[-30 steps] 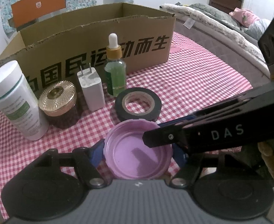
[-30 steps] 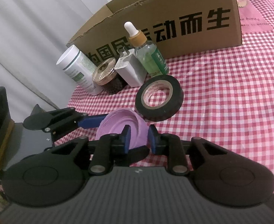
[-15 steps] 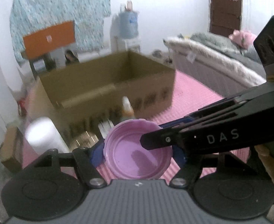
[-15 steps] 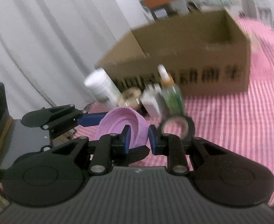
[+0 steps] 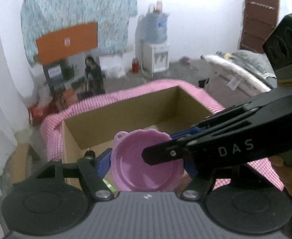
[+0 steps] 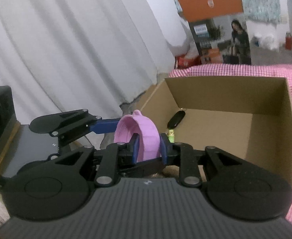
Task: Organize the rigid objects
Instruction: 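Lift the pink lid with the right gripper and carry it over the box, then lower the pink lid into the box and open the right gripper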
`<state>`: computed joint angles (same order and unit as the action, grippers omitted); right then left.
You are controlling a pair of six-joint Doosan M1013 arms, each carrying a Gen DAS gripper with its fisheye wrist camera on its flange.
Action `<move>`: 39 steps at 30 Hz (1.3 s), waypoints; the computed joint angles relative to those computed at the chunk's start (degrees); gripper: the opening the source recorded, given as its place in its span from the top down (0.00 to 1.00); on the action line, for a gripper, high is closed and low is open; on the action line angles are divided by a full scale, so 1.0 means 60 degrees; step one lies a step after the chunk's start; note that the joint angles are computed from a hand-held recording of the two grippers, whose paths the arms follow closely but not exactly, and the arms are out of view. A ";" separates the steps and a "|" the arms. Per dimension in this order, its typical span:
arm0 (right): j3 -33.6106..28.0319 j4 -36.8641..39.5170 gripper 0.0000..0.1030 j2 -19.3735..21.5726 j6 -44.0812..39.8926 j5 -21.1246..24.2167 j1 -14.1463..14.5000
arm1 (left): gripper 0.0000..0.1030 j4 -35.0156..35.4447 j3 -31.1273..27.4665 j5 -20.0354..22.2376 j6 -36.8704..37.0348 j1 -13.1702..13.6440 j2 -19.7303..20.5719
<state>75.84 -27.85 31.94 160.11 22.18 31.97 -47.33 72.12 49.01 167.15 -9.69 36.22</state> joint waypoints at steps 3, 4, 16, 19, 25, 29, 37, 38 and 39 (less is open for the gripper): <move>-0.0512 0.2956 0.79 0.0368 -0.2505 0.0300 -0.0492 | 0.28 0.1229 -0.1168 0.0796 -0.1569 -0.0133 0.0719; -0.0692 0.3881 0.79 0.0506 -0.3254 0.0497 -0.0659 | 0.28 0.1566 -0.1483 0.1034 -0.1949 -0.0171 0.0929; -0.1867 0.8595 0.78 0.1753 -0.6672 0.2780 -0.1598 | 0.28 0.4659 -0.4412 0.3952 -0.4917 -0.0698 0.2874; -0.1990 0.9085 0.78 0.1920 -0.6932 0.3069 -0.1695 | 0.28 0.4974 -0.4649 0.4213 -0.4987 -0.0765 0.3040; -0.1984 0.9681 0.73 0.2005 -0.7233 0.3230 -0.1809 | 0.27 0.5419 -0.4755 0.4319 -0.5054 -0.0842 0.3099; -0.1780 0.9497 0.60 0.1897 -0.6980 0.3040 -0.1775 | 0.23 0.5387 -0.4463 0.3941 -0.4790 -0.0851 0.2919; -0.1431 0.9303 0.42 0.1655 -0.6738 0.2487 -0.1711 | 0.21 0.5183 -0.3903 0.3267 -0.4560 -0.0791 0.2544; -0.1371 0.9261 0.40 0.1614 -0.6660 0.2385 -0.1696 | 0.20 0.5147 -0.3753 0.3067 -0.4484 -0.0786 0.2448; -0.1286 0.9166 0.36 0.1546 -0.6566 0.2249 -0.1675 | 0.20 0.5071 -0.3591 0.2883 -0.4356 -0.0764 0.2337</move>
<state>68.13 27.14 41.21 120.72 35.68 21.92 -16.90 50.58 66.31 141.01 -14.27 50.25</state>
